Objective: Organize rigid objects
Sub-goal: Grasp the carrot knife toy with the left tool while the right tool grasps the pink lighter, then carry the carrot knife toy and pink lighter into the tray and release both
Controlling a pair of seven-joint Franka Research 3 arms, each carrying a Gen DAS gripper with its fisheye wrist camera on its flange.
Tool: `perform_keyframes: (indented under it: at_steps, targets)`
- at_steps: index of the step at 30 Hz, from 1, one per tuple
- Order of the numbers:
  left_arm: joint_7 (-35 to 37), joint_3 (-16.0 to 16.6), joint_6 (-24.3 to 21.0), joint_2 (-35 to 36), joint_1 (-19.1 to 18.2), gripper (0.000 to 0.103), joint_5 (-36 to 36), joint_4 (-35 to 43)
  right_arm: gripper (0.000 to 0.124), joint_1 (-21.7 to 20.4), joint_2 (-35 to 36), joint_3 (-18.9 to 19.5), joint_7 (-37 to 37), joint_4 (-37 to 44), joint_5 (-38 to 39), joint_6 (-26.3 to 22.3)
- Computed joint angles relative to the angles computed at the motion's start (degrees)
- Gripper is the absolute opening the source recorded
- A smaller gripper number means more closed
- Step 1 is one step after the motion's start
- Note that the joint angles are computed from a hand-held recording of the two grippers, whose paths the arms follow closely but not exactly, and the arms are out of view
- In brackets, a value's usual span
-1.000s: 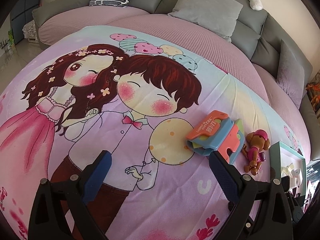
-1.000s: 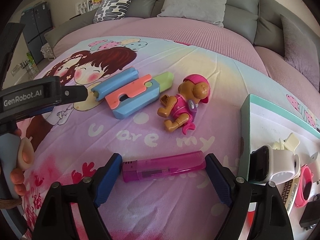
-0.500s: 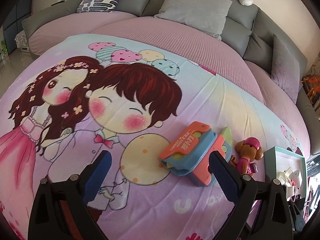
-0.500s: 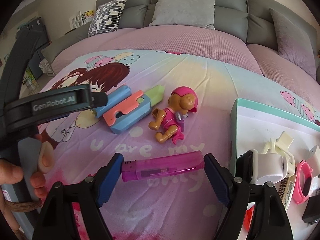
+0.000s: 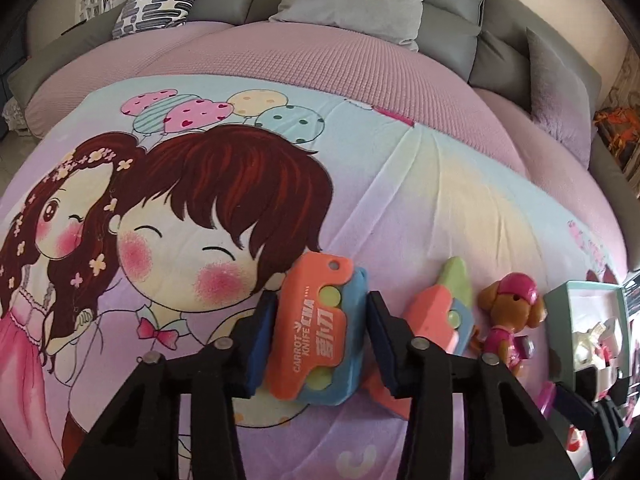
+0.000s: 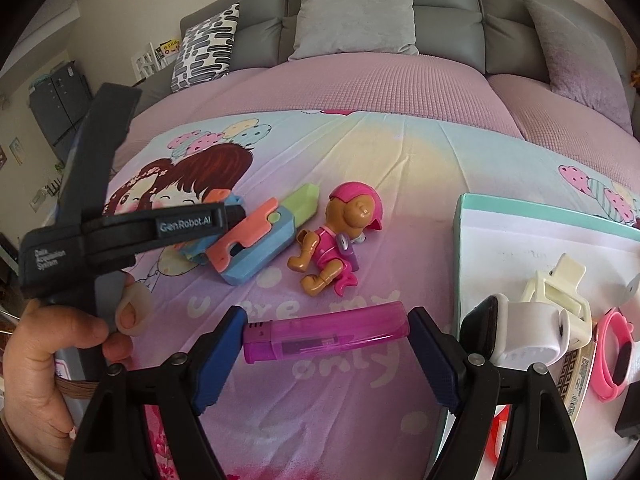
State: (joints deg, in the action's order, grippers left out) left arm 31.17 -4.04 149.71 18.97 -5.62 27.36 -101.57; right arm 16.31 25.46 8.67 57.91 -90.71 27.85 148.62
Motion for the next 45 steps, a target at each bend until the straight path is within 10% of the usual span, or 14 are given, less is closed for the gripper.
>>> perform_keyframes:
  at_steps: [11, 19, 35, 45]
  targets:
    - [-6.56, 0.19, 3.61, -5.23, 0.09, 0.045, -0.46, -6.26, 0.084, -1.84, -0.99, 1.41, -2.18, -0.07, 4.48, -0.40]
    - [-14.83, -0.56, 3.02, -10.57, -1.75, 0.045, 10.91, -6.65, 0.084, -2.30, -5.98, 0.86, -5.78, -4.23, 10.77, 7.95]
    - [5.25, -6.09, 0.80, 3.07, -8.52, 0.045, 1.10, 12.94, 0.084, 3.42, -5.10, -18.93, 35.27, -5.48, -23.64, 15.22]
    - [14.72, -6.09, -1.53, 9.79, -12.24, 0.045, -5.22, 21.15, 0.084, -0.10, -4.37, -18.39, 46.25, -4.48, -33.67, 12.00]
